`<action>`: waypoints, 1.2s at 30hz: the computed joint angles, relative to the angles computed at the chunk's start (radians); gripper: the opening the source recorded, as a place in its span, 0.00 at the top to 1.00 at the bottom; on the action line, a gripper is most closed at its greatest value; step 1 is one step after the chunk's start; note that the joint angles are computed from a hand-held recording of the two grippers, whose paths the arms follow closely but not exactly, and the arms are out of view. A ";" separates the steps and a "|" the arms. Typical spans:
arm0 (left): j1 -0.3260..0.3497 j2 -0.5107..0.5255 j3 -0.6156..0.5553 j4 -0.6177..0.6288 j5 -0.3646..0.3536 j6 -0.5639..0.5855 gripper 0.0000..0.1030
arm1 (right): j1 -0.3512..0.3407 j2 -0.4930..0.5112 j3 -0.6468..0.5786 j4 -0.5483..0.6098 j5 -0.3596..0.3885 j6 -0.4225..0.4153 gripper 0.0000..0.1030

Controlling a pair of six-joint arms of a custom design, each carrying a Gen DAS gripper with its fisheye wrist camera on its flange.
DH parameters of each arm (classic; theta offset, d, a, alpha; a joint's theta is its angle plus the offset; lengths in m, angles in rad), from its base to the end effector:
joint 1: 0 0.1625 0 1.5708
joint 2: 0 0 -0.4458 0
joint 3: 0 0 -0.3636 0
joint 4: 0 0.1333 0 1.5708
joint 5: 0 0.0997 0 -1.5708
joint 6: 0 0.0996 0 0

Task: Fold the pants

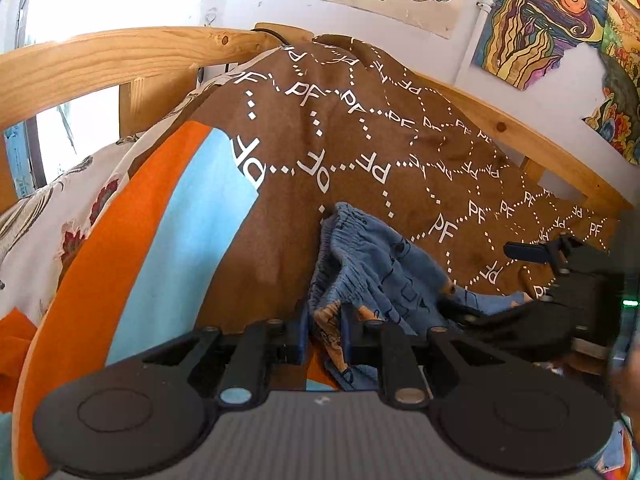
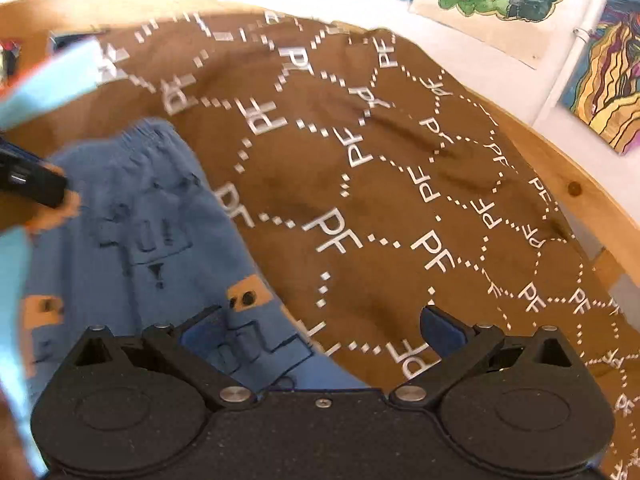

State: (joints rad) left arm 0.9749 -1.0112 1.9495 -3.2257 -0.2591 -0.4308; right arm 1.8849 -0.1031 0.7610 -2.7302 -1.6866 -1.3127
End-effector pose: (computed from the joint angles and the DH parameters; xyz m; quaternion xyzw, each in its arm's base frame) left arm -0.1151 -0.5787 0.2933 -0.1519 0.7573 -0.5226 0.3610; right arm 0.3834 -0.7861 -0.0528 0.6929 -0.6749 0.1906 0.1678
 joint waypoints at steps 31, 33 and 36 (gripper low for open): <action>-0.144 0.299 -0.308 -0.201 -0.214 0.853 0.84 | -0.206 -0.541 0.818 -0.549 0.105 0.109 0.01; -0.142 0.323 -0.336 -0.151 -0.276 0.858 0.84 | -0.220 -0.551 0.820 -0.568 0.090 0.110 0.01; -0.130 0.361 -0.370 -0.073 -0.352 0.841 0.84 | -0.239 -0.567 0.825 -0.589 0.061 0.118 0.01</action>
State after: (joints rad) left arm 0.8445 -0.6504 1.5792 -3.2986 -0.6108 0.4105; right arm 1.6454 -0.6705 1.5863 -3.3191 -1.6261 -1.1950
